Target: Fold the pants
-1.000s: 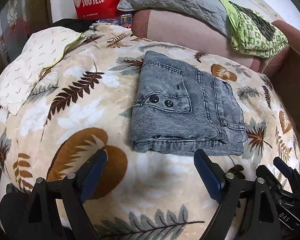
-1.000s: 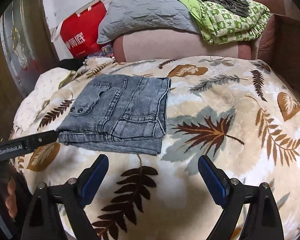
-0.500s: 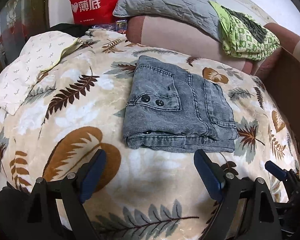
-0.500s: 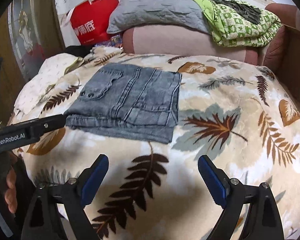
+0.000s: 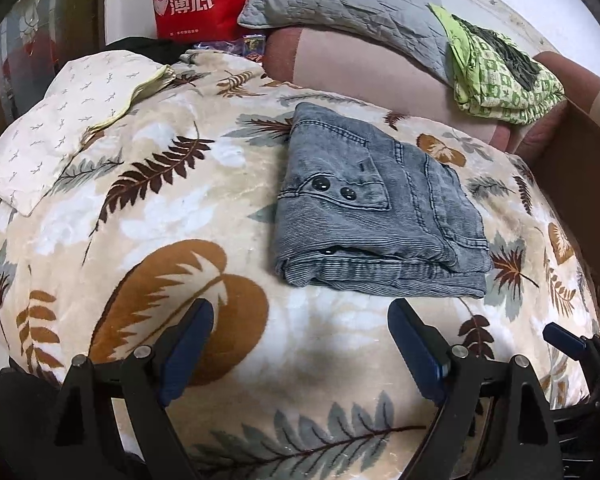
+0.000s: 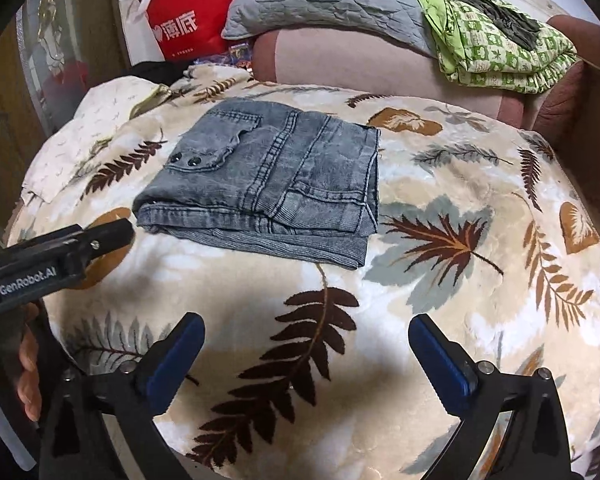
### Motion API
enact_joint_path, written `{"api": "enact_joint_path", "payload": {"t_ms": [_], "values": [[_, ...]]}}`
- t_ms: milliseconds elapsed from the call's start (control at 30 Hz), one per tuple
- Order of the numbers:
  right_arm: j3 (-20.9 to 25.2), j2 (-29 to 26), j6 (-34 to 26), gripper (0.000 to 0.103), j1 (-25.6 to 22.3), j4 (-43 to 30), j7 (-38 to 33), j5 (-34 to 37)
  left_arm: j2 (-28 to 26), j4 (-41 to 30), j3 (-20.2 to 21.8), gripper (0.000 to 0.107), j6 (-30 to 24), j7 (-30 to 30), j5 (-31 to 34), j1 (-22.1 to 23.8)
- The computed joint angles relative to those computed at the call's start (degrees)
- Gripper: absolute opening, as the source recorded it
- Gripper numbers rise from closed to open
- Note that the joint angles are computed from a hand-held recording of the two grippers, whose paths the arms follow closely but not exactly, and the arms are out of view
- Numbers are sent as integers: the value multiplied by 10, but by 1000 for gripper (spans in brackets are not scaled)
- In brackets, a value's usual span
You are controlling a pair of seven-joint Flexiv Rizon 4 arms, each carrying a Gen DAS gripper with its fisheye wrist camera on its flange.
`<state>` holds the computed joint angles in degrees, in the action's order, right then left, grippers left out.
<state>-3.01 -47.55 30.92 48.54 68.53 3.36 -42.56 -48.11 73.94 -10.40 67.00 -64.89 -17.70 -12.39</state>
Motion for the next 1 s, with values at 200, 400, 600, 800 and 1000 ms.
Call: {"api": "enact_joint_path", "payload": {"t_ms": [200, 400, 600, 800, 1000], "values": [[-5, 4, -6, 103, 2, 10, 10, -7, -3, -7, 18, 89, 2, -10, 20, -14], [-13, 27, 14, 103, -1, 57, 48, -42, 0, -7, 32, 89, 6, -23, 41, -27], [-13, 43, 45, 103, -9, 100, 98, -84, 1, -10, 46, 89, 7, -40, 62, -40], [-10, 57, 60, 103, -14, 125, 134, -110, 5, -8, 44, 89, 5, -42, 74, -45], [-4, 58, 49, 103, -16, 123, 130, -116, 16, 1, 33, 89, 2, -31, 72, -40]]}}
